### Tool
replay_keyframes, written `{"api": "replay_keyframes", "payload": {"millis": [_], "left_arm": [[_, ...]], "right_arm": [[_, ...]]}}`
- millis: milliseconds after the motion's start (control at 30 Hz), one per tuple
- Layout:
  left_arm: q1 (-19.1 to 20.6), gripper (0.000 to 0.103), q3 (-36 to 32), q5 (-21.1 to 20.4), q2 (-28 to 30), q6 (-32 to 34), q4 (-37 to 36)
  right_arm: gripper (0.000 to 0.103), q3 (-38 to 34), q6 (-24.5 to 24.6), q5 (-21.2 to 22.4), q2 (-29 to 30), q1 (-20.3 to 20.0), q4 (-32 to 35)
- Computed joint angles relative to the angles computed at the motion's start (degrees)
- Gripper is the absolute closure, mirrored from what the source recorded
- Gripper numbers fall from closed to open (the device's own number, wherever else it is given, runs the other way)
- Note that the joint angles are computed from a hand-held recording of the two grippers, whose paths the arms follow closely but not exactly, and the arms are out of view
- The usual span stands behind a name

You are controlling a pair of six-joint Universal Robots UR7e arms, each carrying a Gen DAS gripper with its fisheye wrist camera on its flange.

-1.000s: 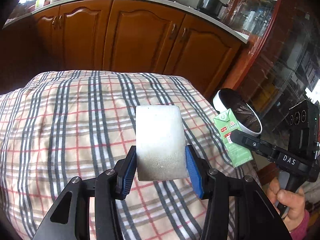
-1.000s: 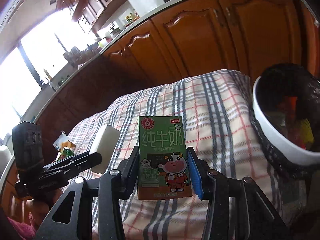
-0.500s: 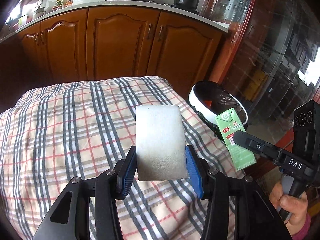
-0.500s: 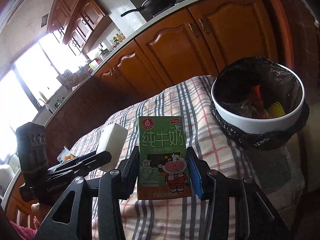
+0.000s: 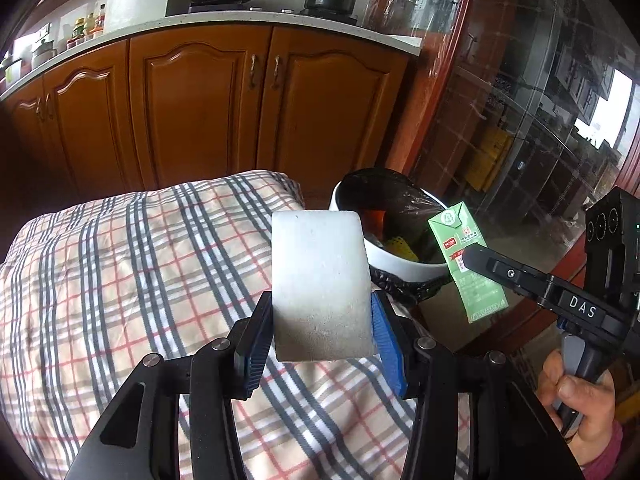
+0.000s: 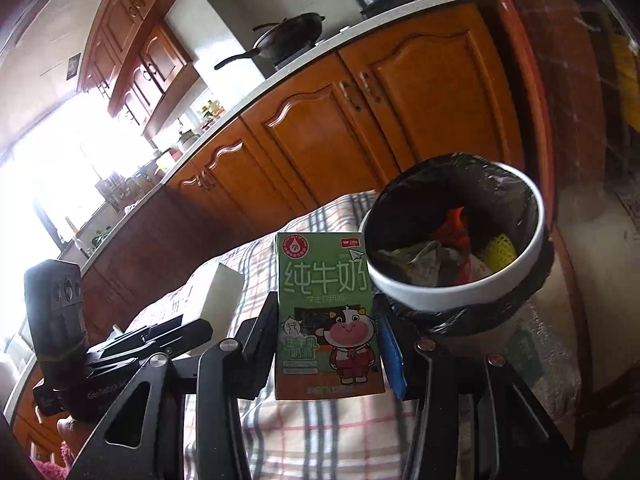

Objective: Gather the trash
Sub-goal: 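Carry the foam block and green carton over the bin and release both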

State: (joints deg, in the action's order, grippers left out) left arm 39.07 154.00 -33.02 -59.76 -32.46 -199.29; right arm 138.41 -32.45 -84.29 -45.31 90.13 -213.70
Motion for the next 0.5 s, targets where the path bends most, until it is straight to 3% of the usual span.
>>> {"api": "replay_keyframes", "payload": {"millis": [500], "left_arm": [[8.56,0.057,-14.04,-5.44,6.18,18.33,-2.26]], "right_arm": [[0.057,-5.17,1.05,-2.17,-3.55,-1.68,2.72]]}}
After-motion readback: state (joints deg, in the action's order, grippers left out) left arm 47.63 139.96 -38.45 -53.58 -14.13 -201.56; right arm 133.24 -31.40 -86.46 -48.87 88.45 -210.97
